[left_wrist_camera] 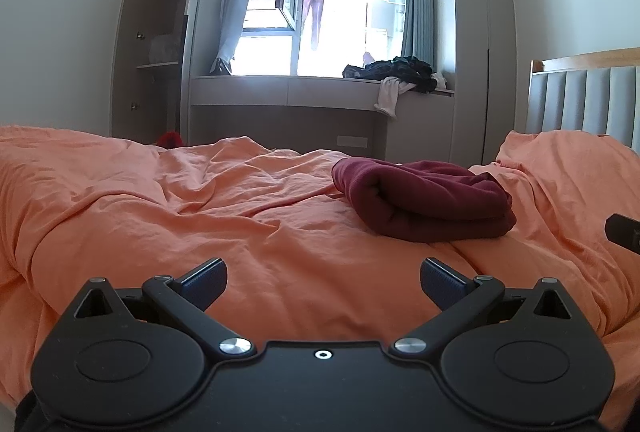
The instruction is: Fold small clothes
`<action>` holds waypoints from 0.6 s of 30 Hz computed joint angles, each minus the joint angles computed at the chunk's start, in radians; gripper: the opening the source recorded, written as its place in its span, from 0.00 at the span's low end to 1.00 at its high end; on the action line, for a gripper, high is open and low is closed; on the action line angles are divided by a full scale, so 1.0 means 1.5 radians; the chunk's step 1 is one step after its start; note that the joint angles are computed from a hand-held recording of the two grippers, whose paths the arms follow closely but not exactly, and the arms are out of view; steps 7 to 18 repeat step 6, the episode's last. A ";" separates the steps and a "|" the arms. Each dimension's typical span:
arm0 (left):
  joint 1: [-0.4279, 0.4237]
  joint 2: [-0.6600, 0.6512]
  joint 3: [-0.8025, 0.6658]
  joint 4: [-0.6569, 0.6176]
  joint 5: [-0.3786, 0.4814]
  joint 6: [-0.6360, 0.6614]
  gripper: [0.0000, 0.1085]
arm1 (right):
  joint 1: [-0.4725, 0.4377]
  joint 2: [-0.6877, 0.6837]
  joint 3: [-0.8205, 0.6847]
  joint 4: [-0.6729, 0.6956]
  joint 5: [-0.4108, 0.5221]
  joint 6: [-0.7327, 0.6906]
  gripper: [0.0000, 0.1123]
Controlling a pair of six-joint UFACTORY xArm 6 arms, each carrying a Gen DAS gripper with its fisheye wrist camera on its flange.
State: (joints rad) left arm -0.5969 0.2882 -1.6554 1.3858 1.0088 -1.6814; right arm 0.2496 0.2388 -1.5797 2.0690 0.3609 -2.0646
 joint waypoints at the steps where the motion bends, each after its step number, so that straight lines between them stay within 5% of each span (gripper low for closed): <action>1: 0.000 0.001 -0.001 0.000 0.000 0.000 0.94 | 0.000 0.000 0.000 0.000 0.000 0.000 0.92; 18: 0.000 0.001 -0.002 -0.002 0.000 0.000 0.94 | 0.000 0.000 0.000 0.000 -0.001 0.000 0.92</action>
